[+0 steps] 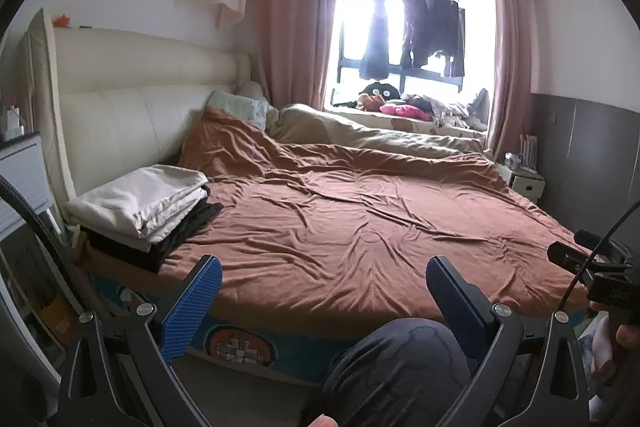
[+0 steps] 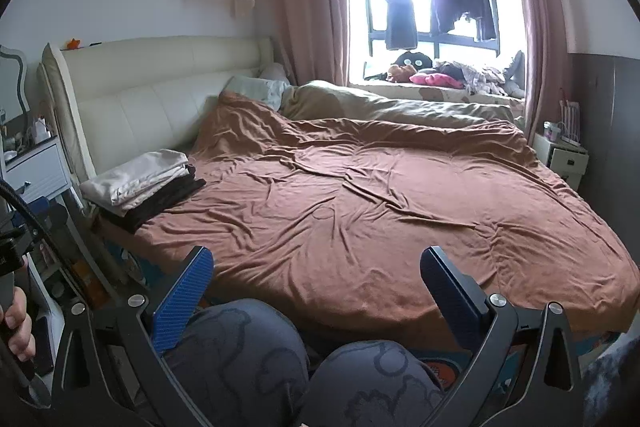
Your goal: Fold large clothes
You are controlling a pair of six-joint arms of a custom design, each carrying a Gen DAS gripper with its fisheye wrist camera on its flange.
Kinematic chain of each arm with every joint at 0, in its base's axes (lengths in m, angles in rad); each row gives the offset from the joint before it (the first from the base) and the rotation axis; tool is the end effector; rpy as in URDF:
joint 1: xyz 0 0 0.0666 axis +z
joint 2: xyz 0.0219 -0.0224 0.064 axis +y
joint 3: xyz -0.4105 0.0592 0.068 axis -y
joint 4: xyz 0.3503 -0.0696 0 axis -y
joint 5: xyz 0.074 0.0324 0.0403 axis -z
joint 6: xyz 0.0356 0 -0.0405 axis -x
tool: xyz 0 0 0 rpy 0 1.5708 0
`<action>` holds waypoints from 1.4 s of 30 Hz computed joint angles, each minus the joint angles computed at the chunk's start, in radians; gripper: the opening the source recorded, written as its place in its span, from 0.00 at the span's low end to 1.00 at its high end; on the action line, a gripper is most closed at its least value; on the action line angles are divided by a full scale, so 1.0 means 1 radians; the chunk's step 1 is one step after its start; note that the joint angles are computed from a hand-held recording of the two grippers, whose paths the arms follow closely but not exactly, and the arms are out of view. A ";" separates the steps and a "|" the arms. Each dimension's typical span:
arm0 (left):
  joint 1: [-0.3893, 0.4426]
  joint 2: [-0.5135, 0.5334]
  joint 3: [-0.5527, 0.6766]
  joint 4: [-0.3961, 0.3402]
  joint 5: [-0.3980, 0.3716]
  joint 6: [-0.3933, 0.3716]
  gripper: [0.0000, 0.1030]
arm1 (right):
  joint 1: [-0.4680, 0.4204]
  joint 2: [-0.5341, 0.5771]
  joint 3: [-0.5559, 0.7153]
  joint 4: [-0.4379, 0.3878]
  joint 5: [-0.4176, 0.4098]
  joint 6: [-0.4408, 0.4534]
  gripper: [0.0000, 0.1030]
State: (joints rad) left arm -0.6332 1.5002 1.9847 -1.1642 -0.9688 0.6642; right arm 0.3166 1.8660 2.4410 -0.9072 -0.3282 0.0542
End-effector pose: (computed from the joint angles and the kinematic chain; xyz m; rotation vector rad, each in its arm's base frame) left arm 0.3749 -0.2393 0.6487 -0.5026 1.8765 0.2464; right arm 0.5687 0.1980 0.6588 -0.5711 1.8273 0.4894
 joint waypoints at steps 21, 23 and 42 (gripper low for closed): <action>0.005 0.011 0.020 -0.021 0.000 0.006 0.99 | -0.006 -0.020 -0.060 0.050 0.004 0.011 1.00; 0.006 0.010 0.016 -0.018 -0.001 0.008 0.99 | -0.007 -0.018 -0.057 0.049 0.003 0.014 1.00; 0.005 0.014 0.023 -0.027 -0.012 0.015 0.99 | -0.023 -0.001 -0.028 0.033 -0.020 0.028 1.00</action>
State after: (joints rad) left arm -0.6279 1.5142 2.0074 -1.1916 -0.9810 0.6793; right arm 0.2937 1.8652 2.4126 -0.8738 -0.3481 0.0820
